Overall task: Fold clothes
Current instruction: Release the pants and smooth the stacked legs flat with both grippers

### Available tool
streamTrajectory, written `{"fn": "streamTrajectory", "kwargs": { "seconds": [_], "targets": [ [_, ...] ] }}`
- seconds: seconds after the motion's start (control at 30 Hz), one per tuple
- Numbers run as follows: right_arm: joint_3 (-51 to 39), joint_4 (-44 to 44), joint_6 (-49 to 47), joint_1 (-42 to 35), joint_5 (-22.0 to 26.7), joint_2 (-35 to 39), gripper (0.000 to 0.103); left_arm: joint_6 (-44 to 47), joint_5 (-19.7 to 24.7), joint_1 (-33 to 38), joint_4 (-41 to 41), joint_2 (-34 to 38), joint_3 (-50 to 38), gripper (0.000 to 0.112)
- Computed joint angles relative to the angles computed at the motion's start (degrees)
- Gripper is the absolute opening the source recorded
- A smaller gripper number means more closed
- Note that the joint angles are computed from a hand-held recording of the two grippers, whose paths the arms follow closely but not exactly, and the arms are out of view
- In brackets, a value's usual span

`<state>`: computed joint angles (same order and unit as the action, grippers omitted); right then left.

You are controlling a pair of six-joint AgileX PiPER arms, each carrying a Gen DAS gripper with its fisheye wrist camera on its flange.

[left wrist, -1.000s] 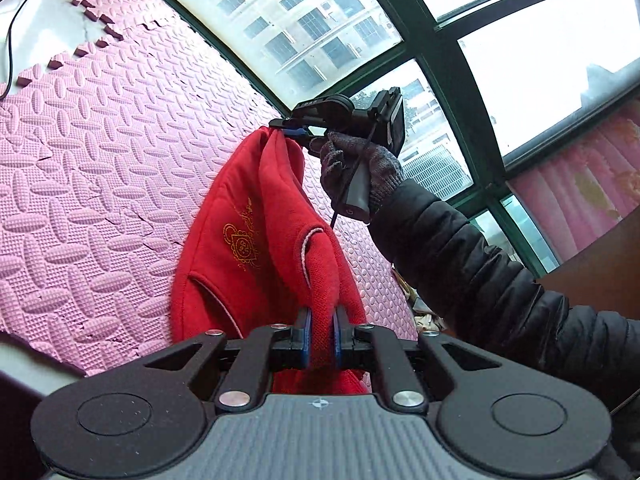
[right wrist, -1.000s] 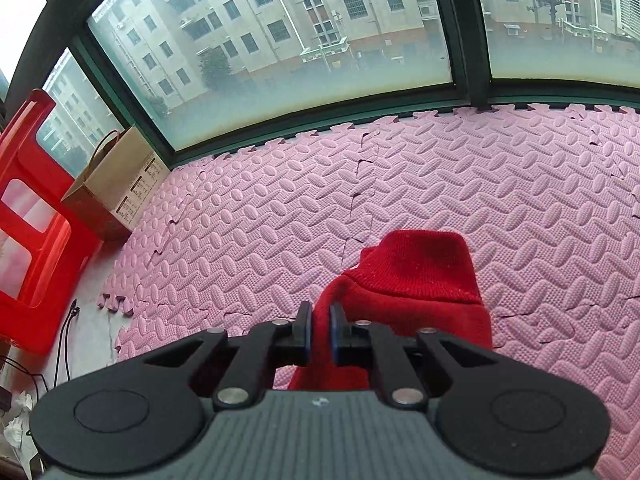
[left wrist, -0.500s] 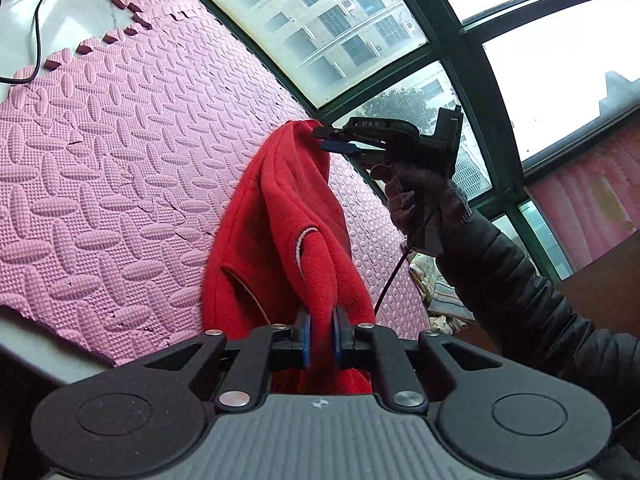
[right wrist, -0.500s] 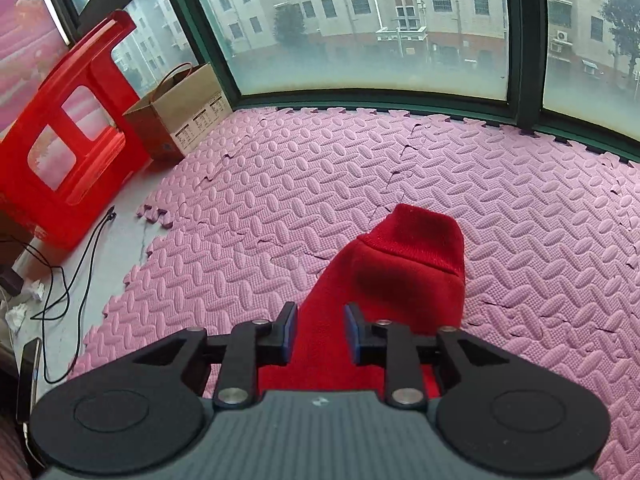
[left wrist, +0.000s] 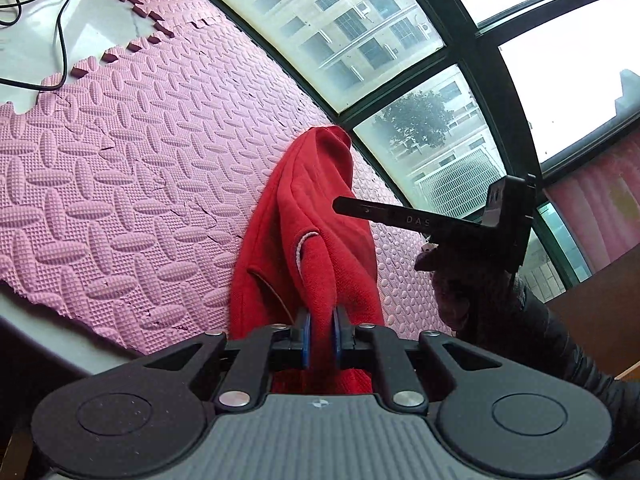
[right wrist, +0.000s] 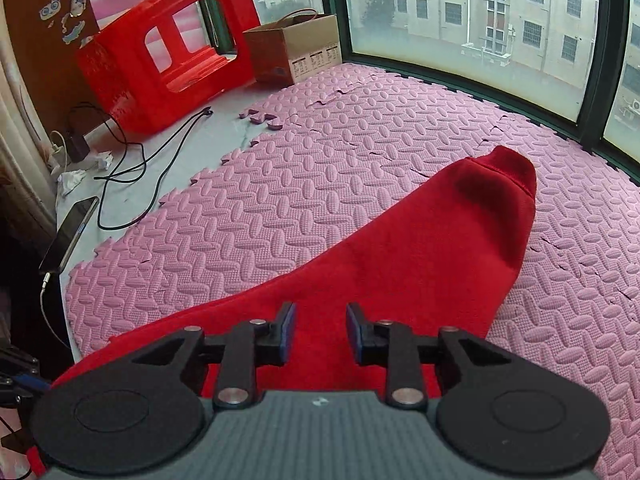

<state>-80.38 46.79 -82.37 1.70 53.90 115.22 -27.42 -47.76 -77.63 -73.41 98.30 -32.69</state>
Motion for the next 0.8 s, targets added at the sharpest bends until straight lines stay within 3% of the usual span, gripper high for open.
{"fn": "streamTrajectory", "kwargs": {
  "seconds": [0.2, 0.4, 0.53, 0.67, 0.8],
  "targets": [
    [9.8, 1.1, -8.1, -3.9, 5.6, -7.3, 0.035, 4.4, 0.0, -0.5, -4.8, -2.0, 0.5, 0.011],
    [19.3, 3.2, -14.6, -3.2, 3.8, -10.3, 0.036, 16.3, 0.3, 3.1, -5.1, -5.9, -2.0, 0.012],
    [22.2, 5.6, -16.2, -3.2, 2.7, -10.3, 0.037, 17.0, 6.8, 10.1, 3.1, -3.8, -5.8, 0.013],
    [21.2, 5.9, -16.2, -7.1, 5.7, -10.8, 0.038, 14.1, 13.9, 16.8, 10.4, 0.3, -8.8, 0.013],
    [18.7, 7.4, -15.5, -11.9, 6.1, -10.2, 0.039, 15.0, 19.4, 20.2, 11.1, 3.3, -10.5, 0.013]
  ]
}}
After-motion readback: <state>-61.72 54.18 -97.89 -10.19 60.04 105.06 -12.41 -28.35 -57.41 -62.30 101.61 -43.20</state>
